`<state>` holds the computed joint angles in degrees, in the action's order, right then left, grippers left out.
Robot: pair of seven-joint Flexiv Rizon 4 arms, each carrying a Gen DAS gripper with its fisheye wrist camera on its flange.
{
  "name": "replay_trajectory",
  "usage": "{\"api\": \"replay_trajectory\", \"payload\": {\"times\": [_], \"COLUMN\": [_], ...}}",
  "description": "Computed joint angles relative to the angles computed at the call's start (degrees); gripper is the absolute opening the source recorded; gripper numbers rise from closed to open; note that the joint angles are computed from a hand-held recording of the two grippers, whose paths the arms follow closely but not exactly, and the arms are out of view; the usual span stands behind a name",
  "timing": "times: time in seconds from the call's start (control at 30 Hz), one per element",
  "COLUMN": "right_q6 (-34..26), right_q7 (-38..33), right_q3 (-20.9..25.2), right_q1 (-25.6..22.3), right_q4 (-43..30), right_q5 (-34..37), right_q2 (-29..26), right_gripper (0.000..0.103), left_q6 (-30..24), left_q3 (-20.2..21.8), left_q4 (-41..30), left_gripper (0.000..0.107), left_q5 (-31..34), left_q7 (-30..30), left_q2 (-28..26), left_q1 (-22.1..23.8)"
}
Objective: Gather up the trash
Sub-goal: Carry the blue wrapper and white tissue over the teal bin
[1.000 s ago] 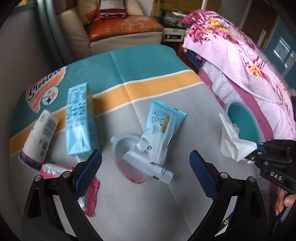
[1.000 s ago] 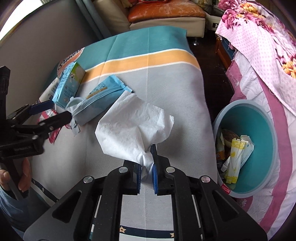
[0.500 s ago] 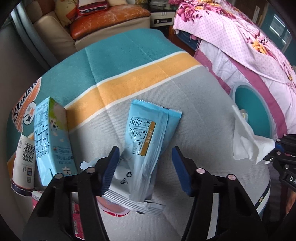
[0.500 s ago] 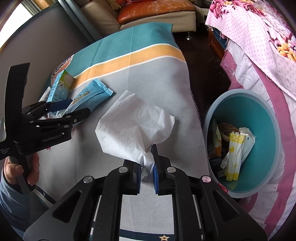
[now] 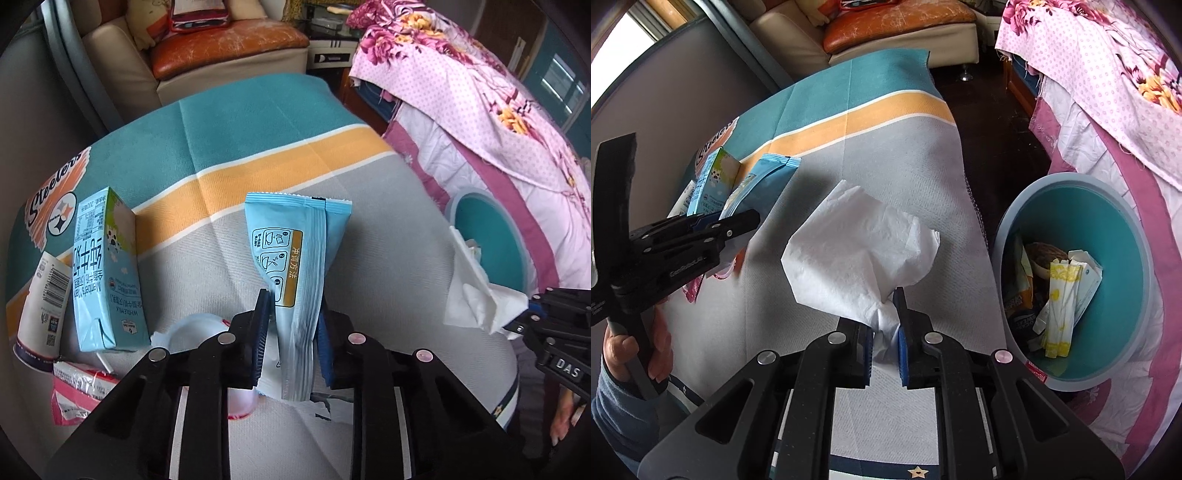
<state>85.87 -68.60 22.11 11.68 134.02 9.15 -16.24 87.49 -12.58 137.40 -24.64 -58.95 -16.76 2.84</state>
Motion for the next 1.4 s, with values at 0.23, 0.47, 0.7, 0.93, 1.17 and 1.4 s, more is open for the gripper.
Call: {"api": "replay_trajectory", "payload": {"times": [0.23, 0.47, 0.7, 0.93, 1.17, 1.4], "right_q6": [1.43, 2.90, 2.58, 0.41, -1.34, -3.56], "right_q7": [-0.21, -2.62, -9.58, -17.77, -26.80, -33.30], "right_q3": [0.68, 0.99, -2.11, -9.20, -15.27, -16.78], "right_q1": [-0.18, -1.57, -3.17, -1.76, -0.39, -3.03], "right_q4": [2.05, 4.52, 7.54, 9.68, 8.70, 6.63], "right_q5": [1.54, 6.21, 15.20, 23.73, 31.88, 37.03], "right_q2": [3.05, 7.48, 14.22, 18.83, 19.30, 17.76], "right_gripper": [0.011, 0.011, 0.011, 0.012, 0.012, 0.012], "left_q6": [0.03, -0.77, -3.20, -4.60, -6.91, -9.12], "left_q3": [-5.70, -6.69, -3.02, 0.60, 1.68, 1.75], "left_q4": [3.61, 5.44, 2.57, -3.23, -9.79, -14.41], "left_gripper": [0.024, 0.024, 0.025, 0.025, 0.026, 0.026], "left_q5": [-7.74, -16.10, -14.63, -4.32, 4.70, 9.70], "left_q7": [4.18, 8.21, 4.32, -4.54, -12.45, -16.34], "left_q2": [3.87, 7.32, 6.95, 2.83, -2.54, -6.45], "left_q1": [1.62, -2.93, -11.65, -18.96, -21.82, -23.10]}}
